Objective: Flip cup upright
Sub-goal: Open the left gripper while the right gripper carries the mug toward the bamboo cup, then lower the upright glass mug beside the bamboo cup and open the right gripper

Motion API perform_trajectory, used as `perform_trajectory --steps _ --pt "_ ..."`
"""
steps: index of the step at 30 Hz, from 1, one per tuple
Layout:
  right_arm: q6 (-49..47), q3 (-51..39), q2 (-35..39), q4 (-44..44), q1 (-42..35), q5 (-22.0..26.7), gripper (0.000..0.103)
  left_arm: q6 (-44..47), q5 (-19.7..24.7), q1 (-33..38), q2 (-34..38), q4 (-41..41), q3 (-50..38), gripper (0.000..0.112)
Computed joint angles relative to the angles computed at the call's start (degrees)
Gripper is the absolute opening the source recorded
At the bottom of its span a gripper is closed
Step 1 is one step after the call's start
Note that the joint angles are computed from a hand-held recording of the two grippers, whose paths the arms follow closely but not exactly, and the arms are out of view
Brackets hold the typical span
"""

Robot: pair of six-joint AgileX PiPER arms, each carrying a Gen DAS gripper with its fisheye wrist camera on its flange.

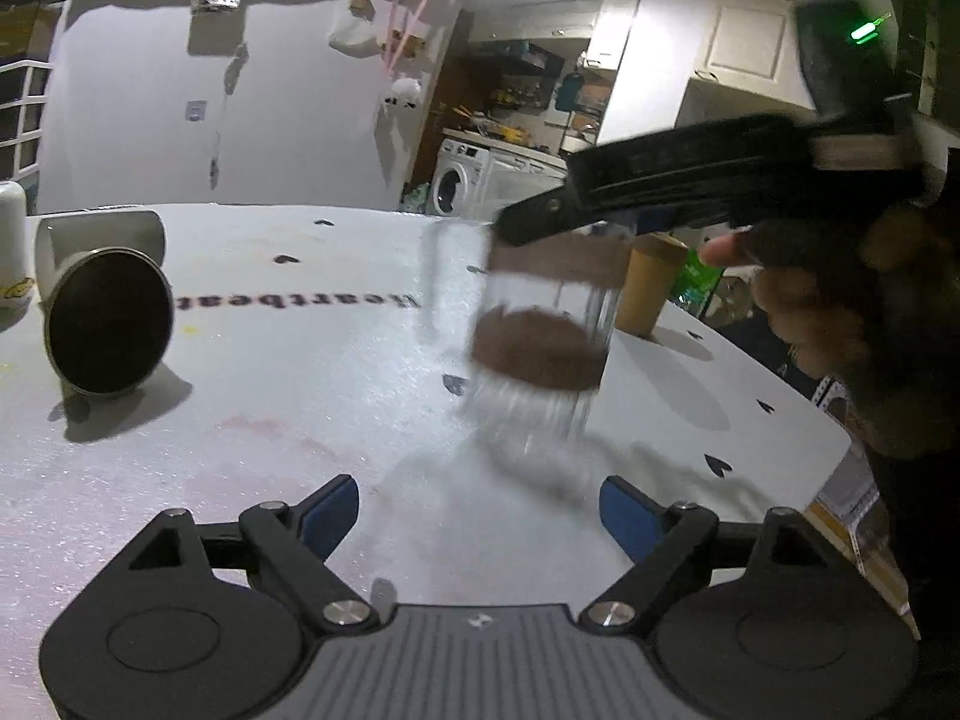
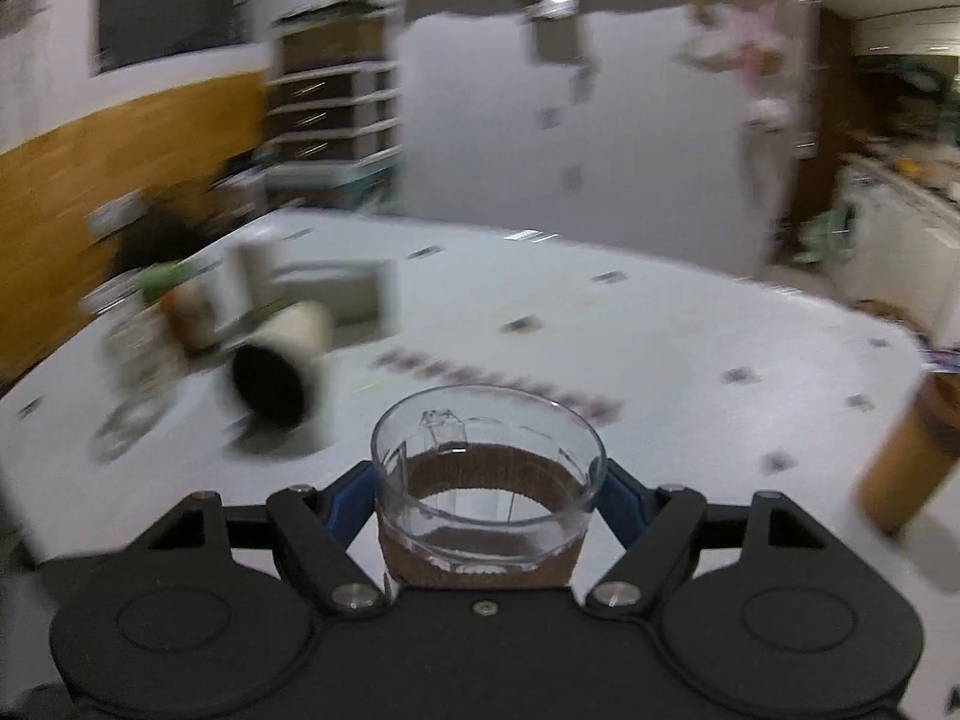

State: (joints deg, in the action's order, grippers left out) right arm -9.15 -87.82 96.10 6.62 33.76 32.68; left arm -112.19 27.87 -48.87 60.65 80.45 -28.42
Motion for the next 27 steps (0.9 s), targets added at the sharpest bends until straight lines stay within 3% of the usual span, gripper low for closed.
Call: perform_trajectory --steps 4,8,14,20,27 --pt "16.9 -5.9 5.9 -17.1 -3.0 -3.3 0.078 -1.9 2.6 -1.2 0.1 0.9 0.1 0.089" --pt "31.7 -13.7 12.9 -32.5 -5.7 -2.2 0.078 -4.1 5.5 -2.3 1.3 1.5 -0.1 0.089" --pt "36.7 -25.1 22.4 -35.1 -10.1 -0.2 0.078 -3.8 6.6 -2.9 1.8 1.3 -0.3 0.089" --pt "43.9 -31.0 28.7 -43.6 -10.2 -0.3 0.078 -3.5 7.7 -3.4 1.3 0.8 0.0 0.089" --pt "48.9 -29.1 29.1 -48.6 -9.9 -2.6 0.080 -3.5 9.1 -4.6 1.0 0.1 0.0 0.089"
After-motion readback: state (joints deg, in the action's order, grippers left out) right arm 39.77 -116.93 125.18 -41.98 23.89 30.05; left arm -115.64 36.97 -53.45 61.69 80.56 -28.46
